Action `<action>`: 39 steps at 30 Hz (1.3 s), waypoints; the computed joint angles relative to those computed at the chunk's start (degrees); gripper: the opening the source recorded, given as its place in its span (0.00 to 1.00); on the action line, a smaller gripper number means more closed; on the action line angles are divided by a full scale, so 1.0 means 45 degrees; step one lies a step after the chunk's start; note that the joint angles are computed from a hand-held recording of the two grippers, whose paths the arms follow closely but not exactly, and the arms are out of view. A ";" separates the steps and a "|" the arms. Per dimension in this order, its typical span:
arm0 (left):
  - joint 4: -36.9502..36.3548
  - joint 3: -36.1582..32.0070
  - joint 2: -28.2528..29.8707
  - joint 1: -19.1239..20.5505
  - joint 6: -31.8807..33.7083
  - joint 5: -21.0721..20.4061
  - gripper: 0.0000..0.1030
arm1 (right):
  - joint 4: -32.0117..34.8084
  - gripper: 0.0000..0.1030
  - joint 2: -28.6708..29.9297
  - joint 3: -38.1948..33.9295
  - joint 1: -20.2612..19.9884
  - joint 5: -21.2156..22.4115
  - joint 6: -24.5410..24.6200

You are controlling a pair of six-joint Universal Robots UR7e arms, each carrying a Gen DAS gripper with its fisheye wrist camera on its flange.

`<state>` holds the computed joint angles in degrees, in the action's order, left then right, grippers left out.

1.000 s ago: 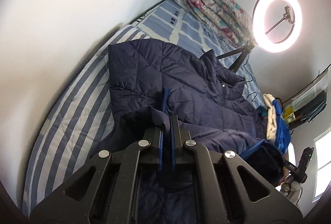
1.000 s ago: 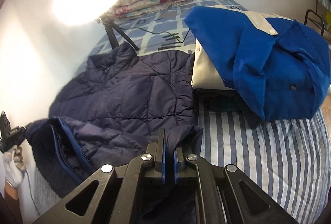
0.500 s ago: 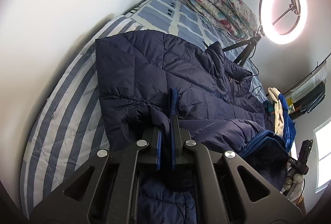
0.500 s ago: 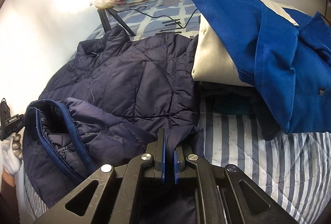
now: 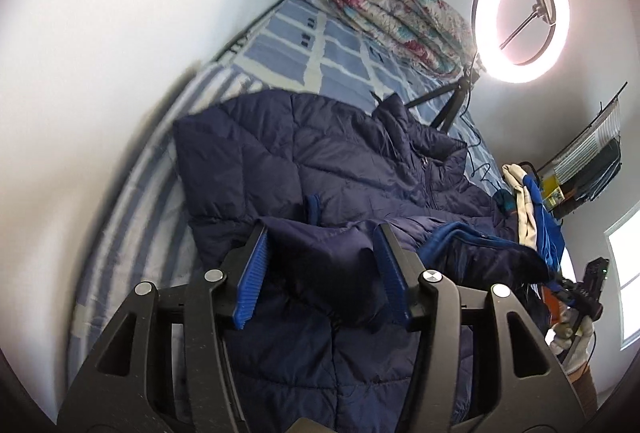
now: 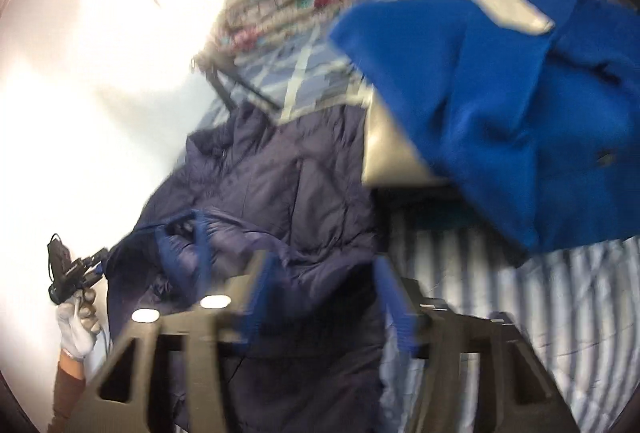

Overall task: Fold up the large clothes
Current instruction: 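Open both grippers and regrasp the jacket at its blue-trimmed zipper edge, then lift the zipper edge with both grippers and fold the jacket over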

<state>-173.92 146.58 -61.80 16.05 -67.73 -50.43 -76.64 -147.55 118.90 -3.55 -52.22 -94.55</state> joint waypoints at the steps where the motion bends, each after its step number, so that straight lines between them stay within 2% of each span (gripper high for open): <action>1: 0.0360 0.0088 -0.0295 -0.0112 -0.0224 0.0238 0.55 | 0.1027 0.69 0.0037 -0.0357 -0.0662 0.0396 -0.0886; 3: 0.0783 0.0283 -0.0785 -0.0341 -0.0531 0.0602 0.55 | 0.2250 0.69 0.0209 -0.0877 -0.1464 0.0802 -0.2018; 6: 0.1921 0.0480 -0.1483 -0.0659 -0.0681 0.0831 0.55 | 0.1880 0.69 -0.0192 -0.0681 -0.1954 0.0889 -0.2775; 9: 0.2554 0.0411 -0.1541 -0.0466 -0.0631 0.0464 0.55 | -0.0380 0.69 -0.0200 0.0004 -0.0795 0.0327 -0.1501; 11: 0.1574 0.0494 -0.1252 0.0021 -0.0233 -0.0225 0.55 | -0.1715 0.69 0.0048 0.0365 0.0184 -0.0130 -0.0327; 12: 0.1001 0.0558 -0.1052 0.0240 -0.0088 -0.0502 0.55 | -0.1800 0.69 0.0139 0.0367 0.0256 -0.0218 -0.0233; 15: 0.0319 0.0560 -0.0535 0.0539 0.0032 -0.0587 0.55 | -0.3045 0.69 0.0479 0.0719 0.1347 -0.0791 0.0931; 16: 0.0177 0.0522 -0.0419 0.0653 0.0140 -0.0621 0.55 | -0.4010 0.69 0.0613 0.1017 0.2081 -0.1168 0.1681; 17: 0.0191 0.0427 -0.0300 0.0788 0.0215 -0.0629 0.55 | -0.4764 0.69 0.0730 0.1223 0.2677 -0.1505 0.2185; 18: 0.0290 0.0316 -0.0186 0.0893 0.0226 -0.0579 0.55 | -0.4984 0.69 0.0717 0.1302 0.2775 -0.1622 0.2233; 20: 0.0669 0.0060 -0.0018 0.1125 0.0195 -0.0535 0.55 | -0.6226 0.67 0.1053 0.1579 0.3891 -0.2372 0.3202; 24: 0.0908 -0.0366 0.0492 0.1628 0.0345 -0.0865 0.44 | -0.8281 0.57 0.1880 0.2042 0.6009 -0.4442 0.4925; 25: 0.0759 -0.0388 0.0619 0.1655 0.0499 -0.0928 0.41 | -0.8432 0.56 0.2020 0.2093 0.6297 -0.4784 0.5081; 26: 0.0714 -0.0447 0.0765 0.1620 0.0645 -0.0952 0.38 | -0.8618 0.49 0.2098 0.2187 0.6526 -0.5060 0.5190; 27: 0.0914 -0.0542 0.0875 0.1516 0.0738 -0.0854 0.30 | -0.8780 0.37 0.2126 0.2290 0.6729 -0.5307 0.5221; 30: 0.1962 -0.0874 0.1046 0.1158 0.0785 -0.0333 0.08 | -0.9523 0.15 0.1719 0.2815 0.6910 -0.5628 0.4933; 32: 0.2316 -0.0942 0.1015 0.0923 0.0819 -0.0053 0.05 | -0.9718 0.05 0.1270 0.3059 0.6787 -0.5495 0.4657; 35: 0.2871 -0.1029 0.0865 0.0616 0.1045 0.0210 0.04 | -1.0001 0.01 0.0449 0.3418 0.6548 -0.5191 0.4010; 38: 0.3871 -0.1329 0.0915 0.0374 0.1241 0.0700 0.04 | -0.9373 0.01 -0.0321 0.3475 0.6113 -0.4660 0.2764; 39: 0.3830 -0.1405 0.0962 0.0451 0.1424 0.0661 0.14 | -0.9449 0.01 -0.0310 0.3484 0.6349 -0.4833 0.2733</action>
